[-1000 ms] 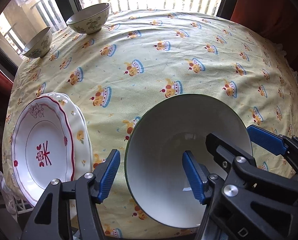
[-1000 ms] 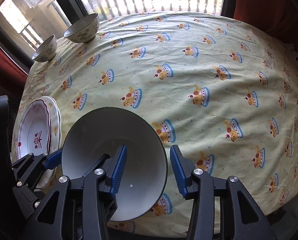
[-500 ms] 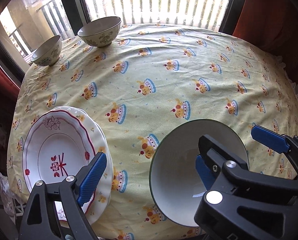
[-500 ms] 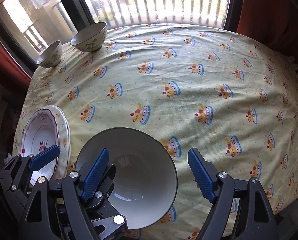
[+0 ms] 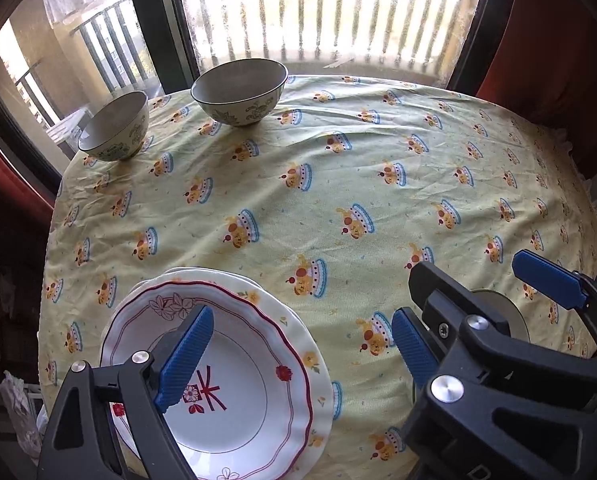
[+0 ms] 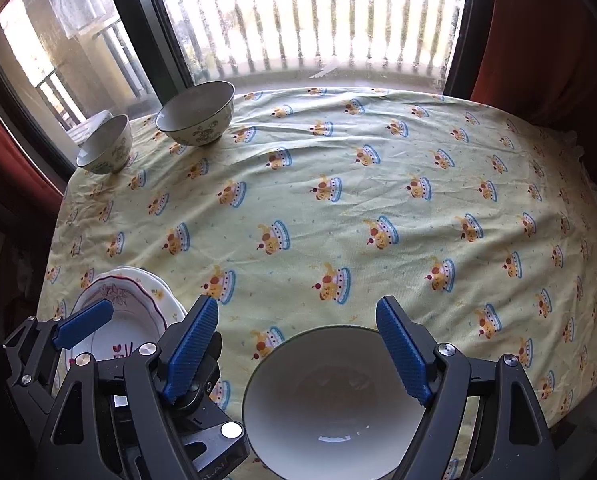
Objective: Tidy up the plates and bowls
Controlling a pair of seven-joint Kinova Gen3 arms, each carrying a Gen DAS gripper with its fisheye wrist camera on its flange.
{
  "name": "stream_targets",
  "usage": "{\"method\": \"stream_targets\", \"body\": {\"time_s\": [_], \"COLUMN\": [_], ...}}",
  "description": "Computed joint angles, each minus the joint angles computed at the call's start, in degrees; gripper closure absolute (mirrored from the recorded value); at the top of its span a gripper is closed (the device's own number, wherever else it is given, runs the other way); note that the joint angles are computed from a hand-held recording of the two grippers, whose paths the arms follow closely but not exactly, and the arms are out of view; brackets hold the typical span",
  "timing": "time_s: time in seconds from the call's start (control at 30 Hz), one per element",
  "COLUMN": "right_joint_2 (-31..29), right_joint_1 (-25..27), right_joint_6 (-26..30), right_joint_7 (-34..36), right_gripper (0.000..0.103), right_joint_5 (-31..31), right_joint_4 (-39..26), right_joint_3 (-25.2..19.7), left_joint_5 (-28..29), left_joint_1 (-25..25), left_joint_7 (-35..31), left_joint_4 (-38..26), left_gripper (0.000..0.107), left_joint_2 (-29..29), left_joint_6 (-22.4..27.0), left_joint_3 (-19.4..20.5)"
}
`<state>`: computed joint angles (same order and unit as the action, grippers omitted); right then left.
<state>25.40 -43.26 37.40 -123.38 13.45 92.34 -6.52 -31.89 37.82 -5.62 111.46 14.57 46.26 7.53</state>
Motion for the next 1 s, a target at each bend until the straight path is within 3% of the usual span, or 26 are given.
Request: {"method": "stream_targets", "body": {"time_s": [0.4,0.73,1.0], "right_joint_2": [6.74,14.21,21.85], "right_joint_1": [-7.97,-13.95,-17.48], "right_joint_6": [8.68,15.35,21.45], "right_joint_7": [-8.45,-13.89,-15.3], "right_gripper": [0.019,0.019,0.019], "right_joint_5": [2.13,4.97,6.16], "right_joint_4": [-13.35,-25.93,-40.24], "right_joint_3": [1.64,3.61,5.53], "left_joint_5": [-0.79,-0.66,1.38], "left_joint_1": [-9.05,-18.76,-27.08], "left_joint_7": [-8.92,-18.81,-29.91], "left_joint_4": [8.26,14.37,15.49], "left_gripper": [0.016,0.016,0.016], "left_joint_2": [-6.63,-10.7,-11.51], "left_joint_6": [-5.45,-12.83,-17.46], "left_joint_3": [-0.64,-2.35,-4.93]}}
